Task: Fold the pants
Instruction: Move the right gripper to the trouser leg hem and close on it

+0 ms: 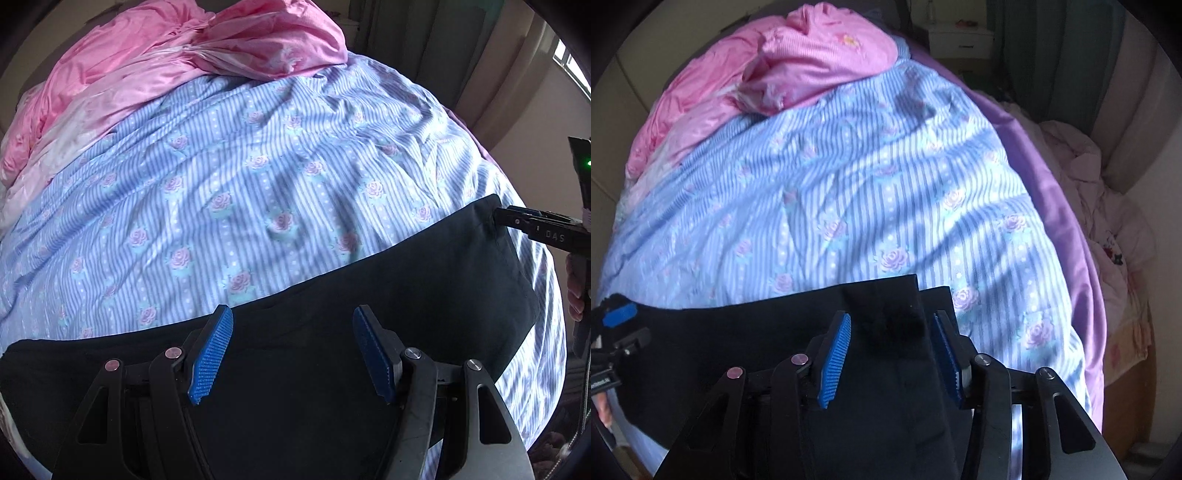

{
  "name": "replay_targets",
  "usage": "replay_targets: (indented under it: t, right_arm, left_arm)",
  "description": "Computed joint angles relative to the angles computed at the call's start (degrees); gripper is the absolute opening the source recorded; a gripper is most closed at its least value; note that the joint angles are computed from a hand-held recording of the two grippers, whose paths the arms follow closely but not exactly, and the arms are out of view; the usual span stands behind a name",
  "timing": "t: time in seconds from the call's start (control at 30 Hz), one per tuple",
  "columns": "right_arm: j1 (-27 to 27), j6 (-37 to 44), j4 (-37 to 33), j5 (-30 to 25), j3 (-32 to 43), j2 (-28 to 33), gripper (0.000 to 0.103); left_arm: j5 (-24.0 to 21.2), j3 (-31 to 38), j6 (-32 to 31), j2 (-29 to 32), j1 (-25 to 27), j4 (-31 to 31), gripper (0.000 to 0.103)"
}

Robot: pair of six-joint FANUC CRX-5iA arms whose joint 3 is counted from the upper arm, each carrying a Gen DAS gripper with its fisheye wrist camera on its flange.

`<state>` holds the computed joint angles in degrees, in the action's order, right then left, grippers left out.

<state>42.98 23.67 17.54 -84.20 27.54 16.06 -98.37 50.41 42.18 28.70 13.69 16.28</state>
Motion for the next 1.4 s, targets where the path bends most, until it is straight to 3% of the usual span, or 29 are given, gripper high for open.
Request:
replay_targets:
  t: [0.3, 0.37, 0.43, 0.53, 0.7, 1.1, 1.17, 1.23, 1.4]
  right_arm:
    - [-2.6, 0.8, -5.1, 4.4, -3.7, -1.3, 0.044]
    - [-2.8, 0.0, -5.4, 5.1, -4.5, -1.7, 0.038]
    - [-2.9, -0.7, -5.7, 6.0, -5.5, -2.4, 0.018]
    - [-2.1, -2.4, -3.6, 5.8, -6.0, -3.0, 0.009]
    - [0.0, -6.0, 1.8, 2.4, -6.4, -3.3, 0.008]
    - [-0.2, -6.0, 1.7, -0.2, -5.3, -1.6, 0.009]
    - [0.2, -5.4, 2.3, -0.2, -5.2, -2.1, 0.013]
    - [1.2, -6.0, 4.4, -1.3, -5.6, -2.9, 0.027]
    - [2.6, -6.2, 3.8, -0.4, -8.7, -6.6, 0.032]
  left_arm:
    - [-0.9, -1.9, 1.8, -0.7, -1.1, -1.3, 0.067]
    - [-0.7, -3.2, 1.6, -1.5, -1.5, -1.8, 0.067]
    - [-0.8, -3.8, 1.7, -1.8, -1.8, -2.0, 0.067]
    - [-1.1, -4.8, 1.9, -2.3, -2.1, -1.9, 0.067]
    - [-1.0, -6.2, 1.9, -3.2, -2.2, -1.2, 0.067]
    - [-0.4, -6.5, 1.9, -3.7, -1.4, -2.4, 0.067]
    - [0.8, -7.4, 1.5, -4.5, -1.2, -2.8, 0.067]
    - [1.8, -8.5, 0.7, -5.5, -1.0, -2.5, 0.067]
    - [3.5, -11.4, -0.9, -7.9, -1.1, -0.6, 0.067]
